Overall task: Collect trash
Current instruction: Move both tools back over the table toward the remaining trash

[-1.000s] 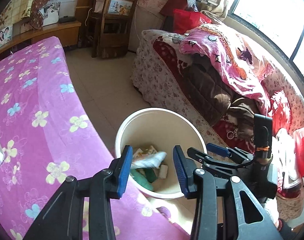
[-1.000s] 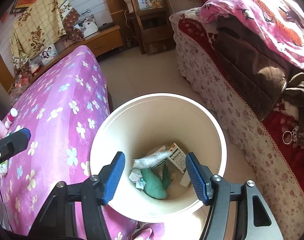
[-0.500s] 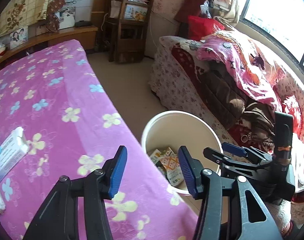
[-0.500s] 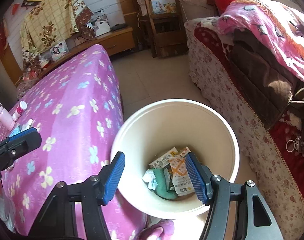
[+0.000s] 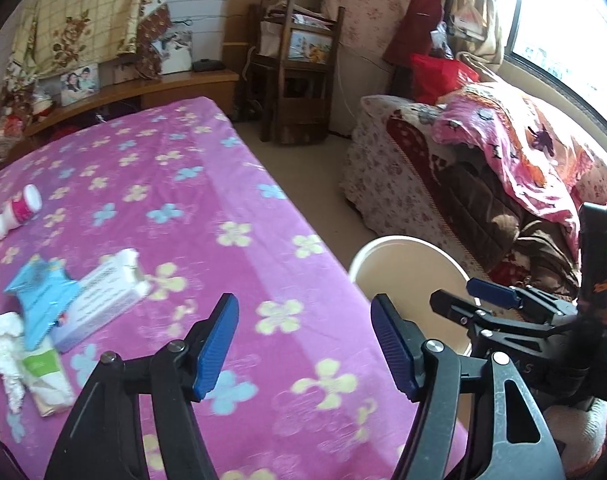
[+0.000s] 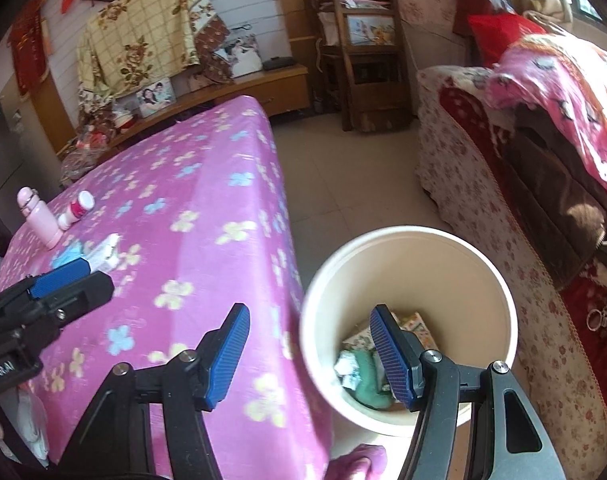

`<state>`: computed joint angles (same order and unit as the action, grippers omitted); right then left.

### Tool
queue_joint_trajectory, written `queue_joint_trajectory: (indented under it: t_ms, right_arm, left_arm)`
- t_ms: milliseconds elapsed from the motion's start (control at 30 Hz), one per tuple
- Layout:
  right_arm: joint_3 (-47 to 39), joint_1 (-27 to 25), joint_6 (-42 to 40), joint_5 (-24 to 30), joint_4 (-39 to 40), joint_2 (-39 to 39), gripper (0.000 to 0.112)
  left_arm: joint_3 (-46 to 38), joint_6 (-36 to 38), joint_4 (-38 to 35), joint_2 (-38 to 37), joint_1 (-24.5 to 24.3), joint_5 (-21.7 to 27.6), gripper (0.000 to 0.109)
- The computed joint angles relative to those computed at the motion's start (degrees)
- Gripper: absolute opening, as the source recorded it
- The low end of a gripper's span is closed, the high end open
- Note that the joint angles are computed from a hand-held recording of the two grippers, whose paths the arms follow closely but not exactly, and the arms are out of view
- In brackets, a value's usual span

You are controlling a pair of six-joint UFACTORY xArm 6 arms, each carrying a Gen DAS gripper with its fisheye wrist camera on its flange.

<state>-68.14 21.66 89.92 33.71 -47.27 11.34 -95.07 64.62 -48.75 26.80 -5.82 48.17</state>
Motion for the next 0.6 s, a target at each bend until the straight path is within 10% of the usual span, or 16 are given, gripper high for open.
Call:
queue_joint_trajectory:
  t_ms: [600]
  right_arm:
    - [-25.41, 6.17, -13.51, 2.79, 7.09, 17.21, 0.067]
  left_arm:
    - [-8.36, -3.89, 2.29, 5.17, 10.86, 0.39, 0.069]
